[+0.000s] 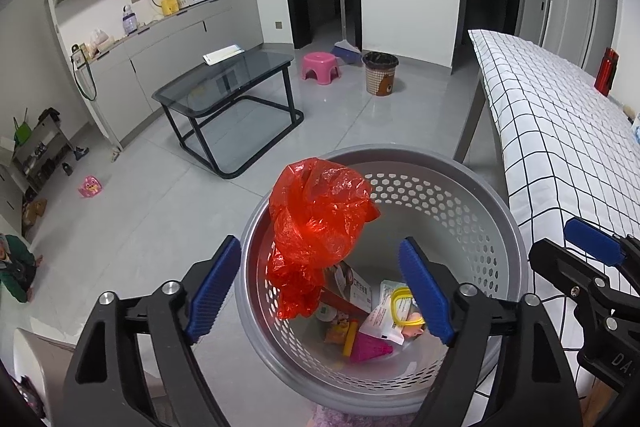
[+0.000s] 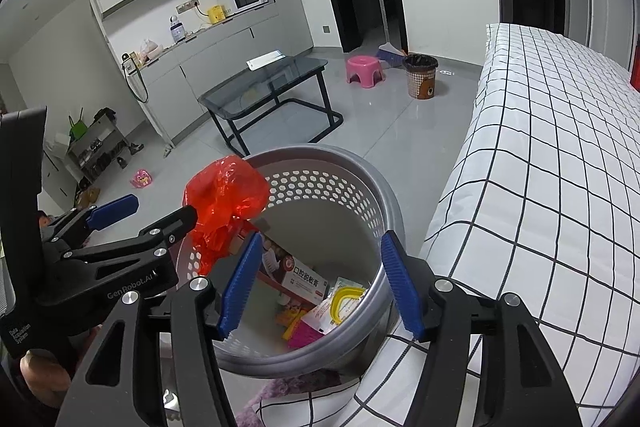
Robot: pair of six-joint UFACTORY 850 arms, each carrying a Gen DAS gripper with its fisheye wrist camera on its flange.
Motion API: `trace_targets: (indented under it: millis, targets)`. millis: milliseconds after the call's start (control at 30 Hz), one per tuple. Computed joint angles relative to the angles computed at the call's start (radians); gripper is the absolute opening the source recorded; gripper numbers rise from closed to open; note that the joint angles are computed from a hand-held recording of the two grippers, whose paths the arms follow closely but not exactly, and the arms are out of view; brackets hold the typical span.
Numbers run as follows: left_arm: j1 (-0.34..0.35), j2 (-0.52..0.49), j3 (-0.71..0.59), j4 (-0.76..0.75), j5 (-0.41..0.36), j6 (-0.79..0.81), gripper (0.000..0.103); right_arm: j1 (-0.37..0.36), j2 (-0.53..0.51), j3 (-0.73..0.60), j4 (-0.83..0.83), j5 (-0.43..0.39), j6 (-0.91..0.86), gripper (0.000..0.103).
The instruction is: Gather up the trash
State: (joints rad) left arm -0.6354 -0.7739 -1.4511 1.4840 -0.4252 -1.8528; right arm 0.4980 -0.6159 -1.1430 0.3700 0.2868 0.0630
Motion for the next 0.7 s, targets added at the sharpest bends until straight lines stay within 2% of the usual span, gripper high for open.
trace_targets:
  millis: [133,333,700]
  targets:
    - [-0.008,-0.002,-0.007,-0.009,-0.014,0.007,0.083,-0.001,0.005,0.009,-0.007,0.007,0.007,0.06]
    - [-0.018,0.001,-0.004,0.005,-0.033,-0.006,0.092,-0.002,0.016,0.021,0.002,0.019,0.003,0.06]
    - [-0.027,0.001,-0.011,-0.024,-0.065,0.024,0.096,-0.007,0.03,0.045,-0.012,0.04,0.024,0.06]
